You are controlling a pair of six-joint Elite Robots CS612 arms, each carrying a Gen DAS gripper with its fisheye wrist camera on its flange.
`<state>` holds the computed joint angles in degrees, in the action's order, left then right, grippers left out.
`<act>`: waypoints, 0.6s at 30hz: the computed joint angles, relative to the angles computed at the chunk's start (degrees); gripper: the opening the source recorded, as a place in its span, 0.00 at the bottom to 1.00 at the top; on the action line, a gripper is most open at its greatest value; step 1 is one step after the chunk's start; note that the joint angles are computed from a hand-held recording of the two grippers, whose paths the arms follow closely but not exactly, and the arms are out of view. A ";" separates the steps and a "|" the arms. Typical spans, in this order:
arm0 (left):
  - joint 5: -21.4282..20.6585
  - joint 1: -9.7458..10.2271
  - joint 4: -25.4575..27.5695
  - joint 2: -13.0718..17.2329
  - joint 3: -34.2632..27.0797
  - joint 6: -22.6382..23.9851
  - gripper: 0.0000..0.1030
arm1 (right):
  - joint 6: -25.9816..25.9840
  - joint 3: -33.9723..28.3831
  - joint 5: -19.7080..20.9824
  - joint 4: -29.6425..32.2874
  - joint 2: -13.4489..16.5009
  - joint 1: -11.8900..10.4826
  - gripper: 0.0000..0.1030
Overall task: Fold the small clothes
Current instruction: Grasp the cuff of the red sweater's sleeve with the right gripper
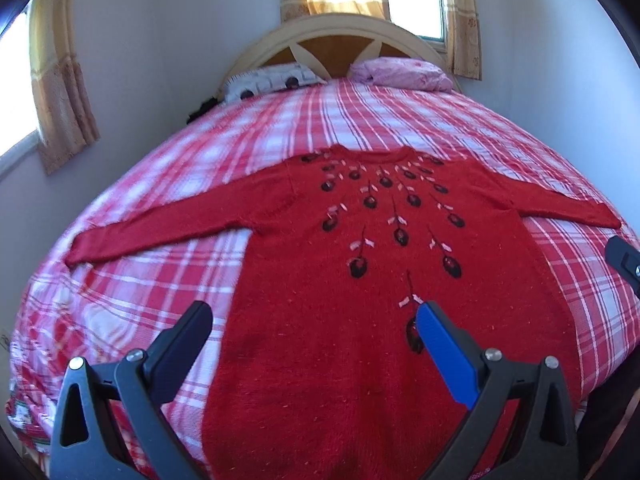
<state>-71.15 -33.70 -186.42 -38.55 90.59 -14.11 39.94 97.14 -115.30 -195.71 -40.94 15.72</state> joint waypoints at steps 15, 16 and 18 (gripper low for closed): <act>-6.33 2.48 11.29 5.48 -13.29 1.66 1.00 | 12.20 3.70 -7.61 6.20 -1.58 -14.55 0.78; -6.10 2.55 11.50 5.80 -13.98 1.83 1.00 | 10.87 3.32 -6.15 6.41 -1.33 -16.44 0.76; -6.20 2.83 12.40 6.56 -15.54 1.94 1.00 | 10.89 2.58 -3.72 9.15 -1.27 -18.91 0.74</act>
